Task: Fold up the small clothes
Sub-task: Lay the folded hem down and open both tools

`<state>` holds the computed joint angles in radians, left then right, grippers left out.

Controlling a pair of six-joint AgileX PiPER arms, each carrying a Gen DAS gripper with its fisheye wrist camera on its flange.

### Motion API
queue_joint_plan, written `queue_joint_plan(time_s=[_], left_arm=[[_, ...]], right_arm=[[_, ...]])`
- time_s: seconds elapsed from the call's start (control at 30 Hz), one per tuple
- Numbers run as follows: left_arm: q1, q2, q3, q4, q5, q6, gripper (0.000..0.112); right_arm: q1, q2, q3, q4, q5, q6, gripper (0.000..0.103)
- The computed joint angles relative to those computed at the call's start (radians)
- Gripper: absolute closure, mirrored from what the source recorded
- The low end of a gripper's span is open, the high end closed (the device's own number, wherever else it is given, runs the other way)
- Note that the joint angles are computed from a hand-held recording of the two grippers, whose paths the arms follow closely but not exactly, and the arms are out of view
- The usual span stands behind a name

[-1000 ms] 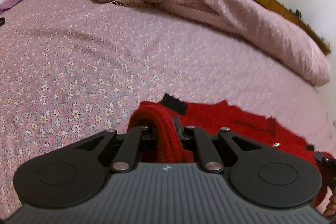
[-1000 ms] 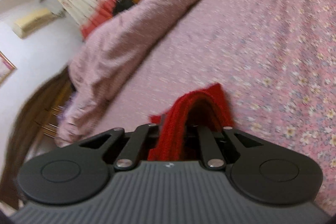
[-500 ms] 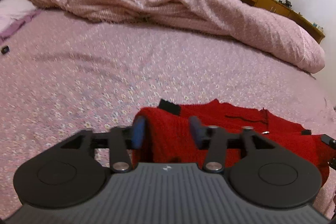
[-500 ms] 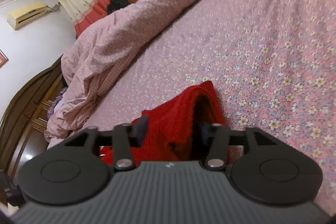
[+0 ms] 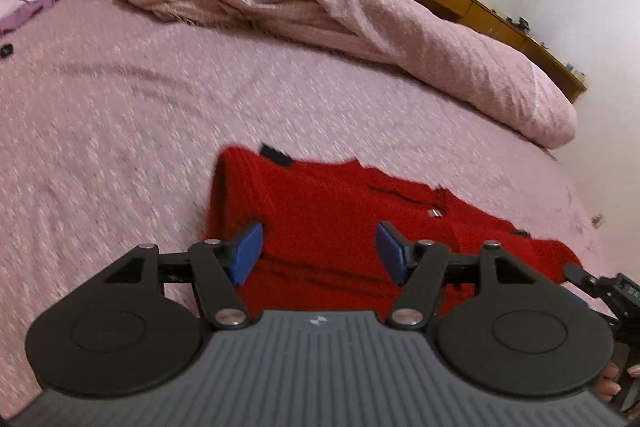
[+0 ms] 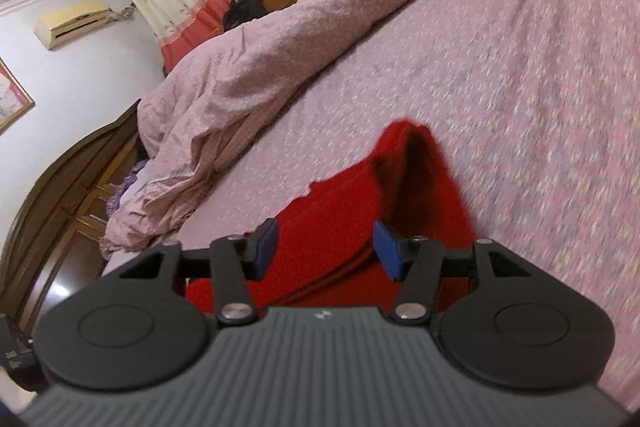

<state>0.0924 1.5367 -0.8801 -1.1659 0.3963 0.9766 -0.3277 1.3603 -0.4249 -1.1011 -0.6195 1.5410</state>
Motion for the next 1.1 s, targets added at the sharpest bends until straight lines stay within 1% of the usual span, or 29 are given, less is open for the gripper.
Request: queue_joint_plan(time_s=[0.1,0.2,0.27,0.33,0.4,0.5,0.57,0.6,0.63,0.7,0.73,0.77,0.83,0.9,1.0,1.1], left_arm=[[-0.029,0.006,0.036,-0.045,-0.008,0.032,0.044],[-0.044,0.037,0.048,-0.075,-0.005,0.038,0.044],[-0.049,0.061,0.051,-0.130,-0.015,0.080,0.044],[-0.053,0.085,0.050,-0.190,-0.036,0.121,0.044],[-0.041,0.114,0.038,-0.252,-0.022,0.157,0.044],[-0.024,0.151,0.012,-0.309,-0.001,0.167,0.044],[-0.022,0.175,-0.008,-0.343,-0.007,0.162,0.045],[-0.023,0.185,-0.020,-0.337,-0.010,0.139,0.048],[-0.028,0.192,-0.031,-0.325,-0.023,0.116,0.060],[-0.041,0.202,-0.056,-0.278,-0.054,0.072,0.074],[-0.038,0.211,-0.068,-0.281,-0.042,0.079,0.078],[-0.035,0.219,-0.079,-0.281,-0.031,0.079,0.079],[-0.036,0.236,-0.108,-0.274,-0.027,0.073,0.079],[-0.039,0.256,-0.143,-0.259,-0.031,0.059,0.079],[-0.049,0.286,-0.210,-0.228,-0.043,0.035,0.079],[-0.069,0.304,-0.272,-0.145,-0.080,-0.042,0.079]], right_arm=[[0.033,0.010,0.023,0.027,-0.014,-0.009,0.047],[0.069,0.030,0.039,0.059,-0.008,-0.033,0.047],[0.096,0.048,0.042,0.087,0.006,-0.046,0.047],[0.108,0.065,0.044,0.108,0.002,-0.061,0.047],[0.110,0.080,0.044,0.134,-0.008,-0.086,0.047],[0.095,0.106,0.034,0.147,-0.033,-0.086,0.047],[0.092,0.130,0.020,0.166,-0.053,-0.084,0.047],[0.089,0.141,0.014,0.177,-0.064,-0.086,0.047],[0.087,0.154,0.011,0.192,-0.077,-0.099,0.047],[0.092,0.168,0.005,0.230,-0.096,-0.142,0.053],[0.096,0.171,0.001,0.246,-0.101,-0.166,0.069],[0.100,0.175,-0.009,0.248,-0.099,-0.177,0.084],[0.107,0.187,-0.036,0.256,-0.090,-0.186,0.087],[0.104,0.211,-0.057,0.270,-0.119,-0.199,0.088],[0.113,0.239,-0.102,0.297,-0.127,-0.208,0.088],[0.133,0.261,-0.162,0.321,-0.094,-0.209,0.086]])
